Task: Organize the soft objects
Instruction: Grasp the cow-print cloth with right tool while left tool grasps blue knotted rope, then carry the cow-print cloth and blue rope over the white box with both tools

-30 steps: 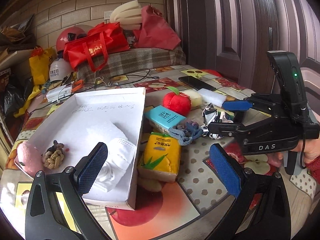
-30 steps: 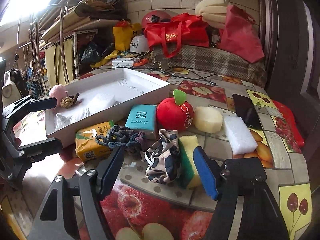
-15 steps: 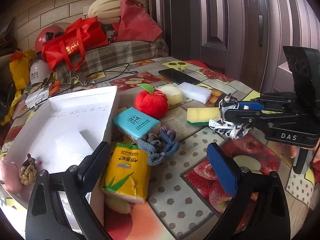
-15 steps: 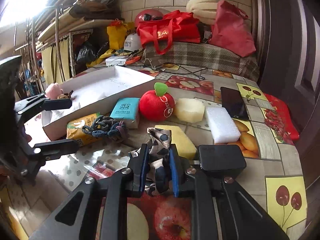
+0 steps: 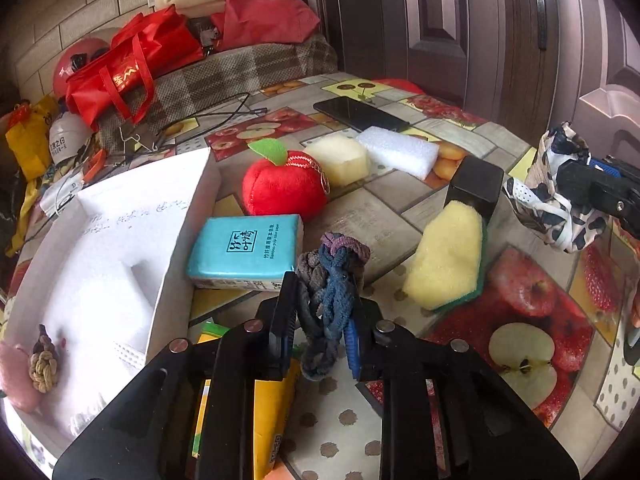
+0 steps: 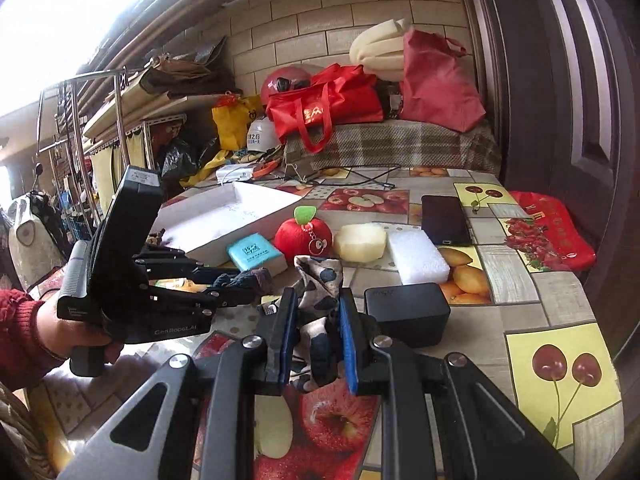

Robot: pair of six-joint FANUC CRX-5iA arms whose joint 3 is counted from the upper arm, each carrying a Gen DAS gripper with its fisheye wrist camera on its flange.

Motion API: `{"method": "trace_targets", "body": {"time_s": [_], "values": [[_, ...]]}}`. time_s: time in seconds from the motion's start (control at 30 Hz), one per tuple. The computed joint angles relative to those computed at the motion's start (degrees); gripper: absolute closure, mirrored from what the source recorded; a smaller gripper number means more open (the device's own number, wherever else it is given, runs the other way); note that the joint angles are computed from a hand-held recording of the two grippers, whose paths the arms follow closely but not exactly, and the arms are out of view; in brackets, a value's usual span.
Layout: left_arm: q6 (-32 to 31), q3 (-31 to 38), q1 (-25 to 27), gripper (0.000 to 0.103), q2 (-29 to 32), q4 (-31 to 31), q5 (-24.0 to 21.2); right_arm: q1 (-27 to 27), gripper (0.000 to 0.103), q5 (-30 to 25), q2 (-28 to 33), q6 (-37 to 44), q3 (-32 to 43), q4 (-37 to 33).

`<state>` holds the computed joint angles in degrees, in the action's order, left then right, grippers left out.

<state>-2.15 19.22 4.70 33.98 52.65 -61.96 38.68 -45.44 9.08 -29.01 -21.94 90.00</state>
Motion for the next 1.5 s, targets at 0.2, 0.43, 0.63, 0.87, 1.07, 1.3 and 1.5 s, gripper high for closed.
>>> {"method": "trace_targets", "body": {"time_s": [0.2,0.43,0.63,0.87,1.07,1.3,1.5], "values": [[-4.7,-4.2,3.0,0.083,-1.2,10.3,-3.7,-1.1,0.084,0.2,-2.0,-9.3,-2.6,4.3],[-8.7,-9.6,5.1,0.083,-4.0,16.1,0.5,1.1,0.084,0.4,1.9,1.1,2.3,1.3],[-4.8,-9.2,5.5,0.083,-3.4,17.4,3.2,0.7,0.084,3.4,4.4,1.9,5.0,2.5],[-10.4,-12.1,6.0,0.083,-4.3,22.8,5.9,0.5,0.084,5.3,7.9,4.9,9.4,1.8],[-12.3,-11.0,6.8,0.083,-2.8,26.9,10.4,0.3,0.084,6.0,11.8,9.2,14.4,0.4],[-3.8,-4.3,7.2,0.083,1.8,26.1,15.1,-1.0,0.084,9.7,16.3,11.1,20.3,2.2],[2.0,0.6,6.4,0.083,4.7,22.9,18.4,-1.7,0.084,14.2,21.8,14.2,28.3,0.3]]}}
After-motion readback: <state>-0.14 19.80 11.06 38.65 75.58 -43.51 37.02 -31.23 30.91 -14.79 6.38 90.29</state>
